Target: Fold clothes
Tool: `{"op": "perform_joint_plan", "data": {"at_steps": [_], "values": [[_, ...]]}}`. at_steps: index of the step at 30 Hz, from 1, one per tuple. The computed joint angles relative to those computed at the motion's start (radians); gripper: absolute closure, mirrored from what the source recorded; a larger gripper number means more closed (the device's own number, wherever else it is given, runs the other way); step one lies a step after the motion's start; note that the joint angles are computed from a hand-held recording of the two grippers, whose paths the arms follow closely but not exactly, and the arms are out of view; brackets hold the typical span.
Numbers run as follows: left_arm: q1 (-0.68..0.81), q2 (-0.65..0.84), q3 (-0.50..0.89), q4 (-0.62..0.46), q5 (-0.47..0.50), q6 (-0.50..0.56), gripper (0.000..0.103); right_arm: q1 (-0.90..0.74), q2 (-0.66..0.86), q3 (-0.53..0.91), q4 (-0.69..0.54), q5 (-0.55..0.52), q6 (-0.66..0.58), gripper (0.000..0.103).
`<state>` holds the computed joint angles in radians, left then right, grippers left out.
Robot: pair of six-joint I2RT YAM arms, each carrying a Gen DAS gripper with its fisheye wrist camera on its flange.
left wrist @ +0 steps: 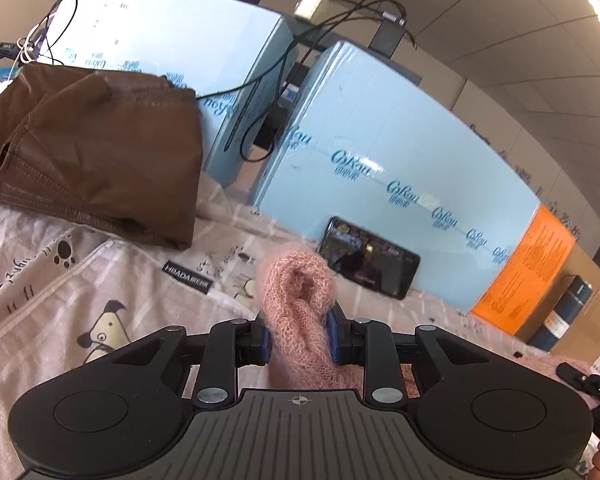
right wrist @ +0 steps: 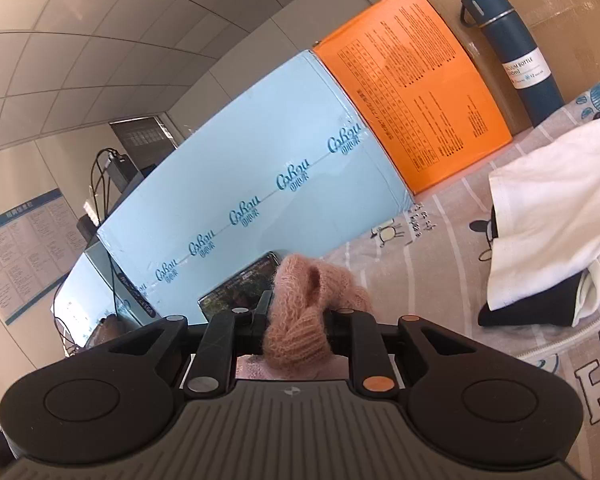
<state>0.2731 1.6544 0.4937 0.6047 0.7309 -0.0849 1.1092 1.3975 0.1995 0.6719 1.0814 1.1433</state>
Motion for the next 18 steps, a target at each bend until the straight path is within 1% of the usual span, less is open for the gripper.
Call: {"op": "perform_joint_plan", "data": {"at_steps": [1, 2, 3, 4, 5, 6, 7, 8, 9, 10, 11, 12, 14, 15, 16, 18], "values": [[-0.016, -0.008, -0.002, -0.014, -0.05, 0.016, 0.069, -0.008, 0.011, 0.009, -0.046, -0.011, 0.048, 0.086], [-0.032, -0.017, -0.005, -0.023, -0.103, 0.029, 0.052, -0.012, 0.015, 0.021, -0.098, -0.02, 0.093, 0.086], [-0.048, -0.03, -0.027, 0.012, -0.173, 0.037, 0.042, -0.018, 0.016, 0.027, -0.127, -0.032, 0.117, 0.086], [-0.062, -0.034, -0.057, 0.081, -0.238, 0.046, 0.021, -0.021, 0.016, 0.026, -0.136, -0.045, 0.129, 0.086], [-0.069, -0.027, -0.094, 0.176, -0.27, 0.056, 0.01, -0.024, 0.018, 0.024, -0.137, -0.059, 0.138, 0.083], [-0.074, -0.016, -0.128, 0.273, -0.298, 0.07, 0.007, -0.026, 0.02, 0.021, -0.137, -0.072, 0.148, 0.081], [-0.065, 0.001, -0.162, 0.378, -0.281, 0.105, 0.004, -0.027, 0.023, 0.023, -0.144, -0.081, 0.159, 0.08], [-0.067, 0.011, -0.181, 0.441, -0.254, 0.147, 0.001, -0.026, 0.024, 0.026, -0.157, -0.087, 0.172, 0.076], [-0.07, 0.02, -0.198, 0.497, -0.227, 0.191, 0.0, -0.024, 0.027, 0.031, -0.168, -0.092, 0.181, 0.07], [-0.083, 0.008, -0.211, 0.497, -0.206, 0.246, 0.0, -0.022, 0.029, 0.036, -0.178, -0.097, 0.187, 0.068], [-0.096, -0.007, -0.222, 0.489, -0.184, 0.301, 0.0, -0.02, 0.031, 0.04, -0.183, -0.1, 0.189, 0.062], [-0.109, -0.022, -0.225, 0.462, -0.147, 0.351, 0.0, -0.019, 0.031, 0.041, -0.184, -0.101, 0.188, 0.057], [-0.135, -0.047, -0.225, 0.401, -0.098, 0.437, 0.0, -0.017, 0.031, 0.042, -0.178, -0.104, 0.176, 0.051], [-0.149, -0.058, -0.223, 0.367, -0.084, 0.475, 0.0, -0.018, 0.031, 0.042, -0.175, -0.107, 0.169, 0.049], [-0.172, -0.072, -0.22, 0.311, -0.079, 0.528, 0.0, -0.02, 0.031, 0.043, -0.174, -0.11, 0.165, 0.047], [-0.205, -0.083, -0.204, 0.224, -0.093, 0.612, 0.0, -0.026, 0.029, 0.047, -0.188, -0.119, 0.167, 0.044]]}}
